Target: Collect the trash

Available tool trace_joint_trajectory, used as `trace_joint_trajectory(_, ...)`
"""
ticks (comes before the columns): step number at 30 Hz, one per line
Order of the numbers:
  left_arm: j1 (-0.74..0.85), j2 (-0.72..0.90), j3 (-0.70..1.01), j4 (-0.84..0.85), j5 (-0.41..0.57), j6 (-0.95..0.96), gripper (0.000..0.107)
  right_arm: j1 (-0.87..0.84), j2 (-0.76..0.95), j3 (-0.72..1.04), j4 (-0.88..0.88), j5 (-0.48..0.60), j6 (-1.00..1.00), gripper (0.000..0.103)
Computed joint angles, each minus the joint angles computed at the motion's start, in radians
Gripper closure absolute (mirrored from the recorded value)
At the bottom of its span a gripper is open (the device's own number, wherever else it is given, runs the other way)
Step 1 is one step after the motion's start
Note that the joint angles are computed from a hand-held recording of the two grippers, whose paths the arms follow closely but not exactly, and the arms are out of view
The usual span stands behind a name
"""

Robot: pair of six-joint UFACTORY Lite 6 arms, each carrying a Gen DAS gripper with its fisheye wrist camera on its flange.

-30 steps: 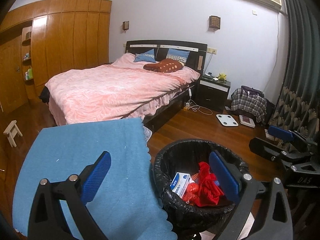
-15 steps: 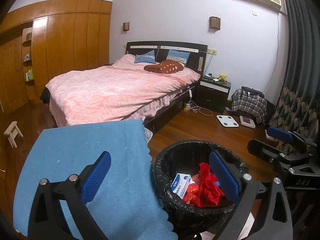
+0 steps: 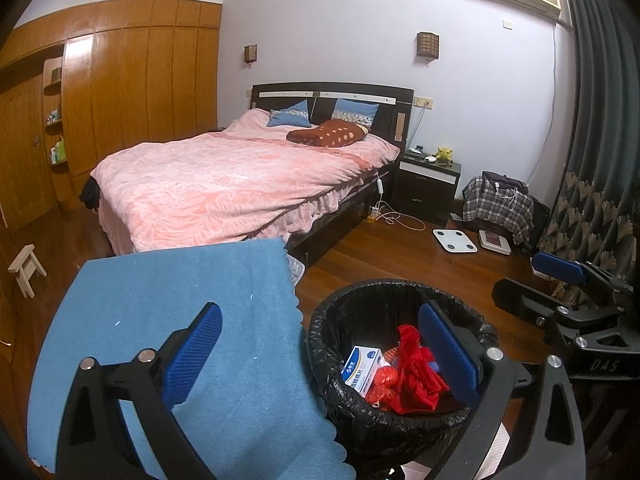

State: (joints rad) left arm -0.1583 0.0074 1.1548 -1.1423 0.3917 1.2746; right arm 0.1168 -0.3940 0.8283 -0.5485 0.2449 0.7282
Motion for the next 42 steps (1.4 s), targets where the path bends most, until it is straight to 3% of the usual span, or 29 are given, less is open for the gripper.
trace_joint_trajectory(42,0.003,0.0,0.001,0.002,0.004,0.0,0.01,0.009,0.004,0.002,-0.02,0.005,0.023,0.006)
